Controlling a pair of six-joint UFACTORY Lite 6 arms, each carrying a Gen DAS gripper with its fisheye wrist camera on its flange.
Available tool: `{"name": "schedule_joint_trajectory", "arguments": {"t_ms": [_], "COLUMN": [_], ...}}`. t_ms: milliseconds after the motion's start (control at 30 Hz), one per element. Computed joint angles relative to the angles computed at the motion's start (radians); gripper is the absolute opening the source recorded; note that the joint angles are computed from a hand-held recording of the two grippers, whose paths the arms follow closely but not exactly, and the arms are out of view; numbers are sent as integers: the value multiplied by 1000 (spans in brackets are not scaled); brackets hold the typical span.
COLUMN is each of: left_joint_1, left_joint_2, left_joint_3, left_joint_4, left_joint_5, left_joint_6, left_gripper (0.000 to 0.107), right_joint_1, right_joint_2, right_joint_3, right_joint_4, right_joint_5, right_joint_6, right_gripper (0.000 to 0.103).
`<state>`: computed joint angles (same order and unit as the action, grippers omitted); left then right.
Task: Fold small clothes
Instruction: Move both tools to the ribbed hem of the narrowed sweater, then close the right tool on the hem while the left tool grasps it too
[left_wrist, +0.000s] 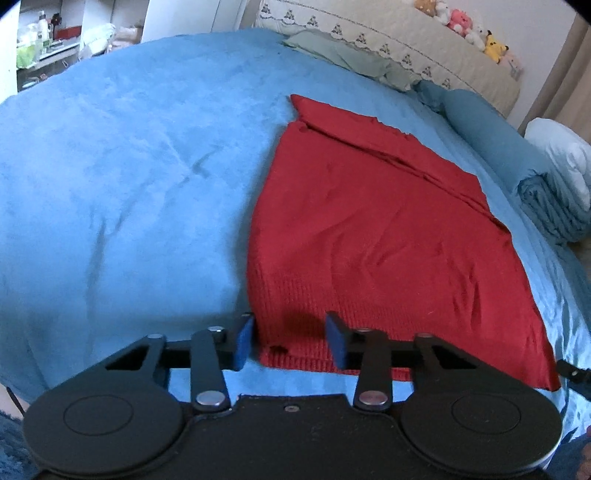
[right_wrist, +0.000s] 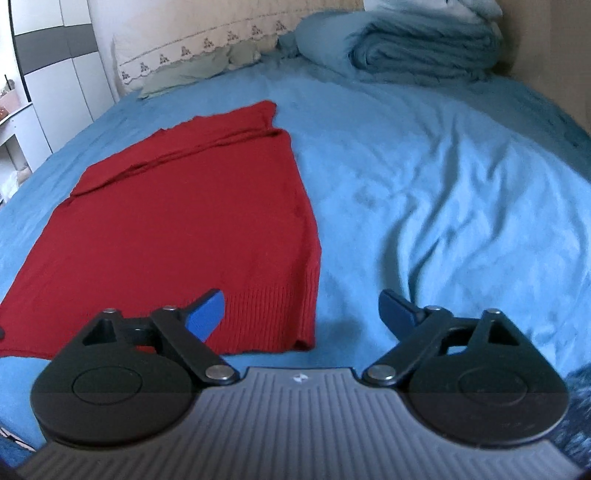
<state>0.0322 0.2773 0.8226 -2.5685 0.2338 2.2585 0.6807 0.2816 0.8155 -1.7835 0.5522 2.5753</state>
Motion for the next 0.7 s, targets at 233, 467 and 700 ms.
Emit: {"name": "schedule_joint_trajectory", "arguments": {"t_ms": [233, 467, 700], "left_joint_1": [1, 11, 38], "left_joint_2": [1, -14, -152], "left_joint_3": [1, -2, 14], "left_joint_4": [1, 53, 478], "left_joint_5": [-15, -47, -49], "left_joint_6": [-3, -49, -470], "left_gripper": [23, 4, 4], "right_joint_1": [-41, -72, -96], "right_joint_2": [50, 47, -89], "right_joint_3": [32, 21, -26], "right_joint_4": [-83, -129, -248], "right_joint_5": [-111, -136, -156], "right_joint_6": [93, 186, 302], "right_gripper": [65, 23, 22]}}
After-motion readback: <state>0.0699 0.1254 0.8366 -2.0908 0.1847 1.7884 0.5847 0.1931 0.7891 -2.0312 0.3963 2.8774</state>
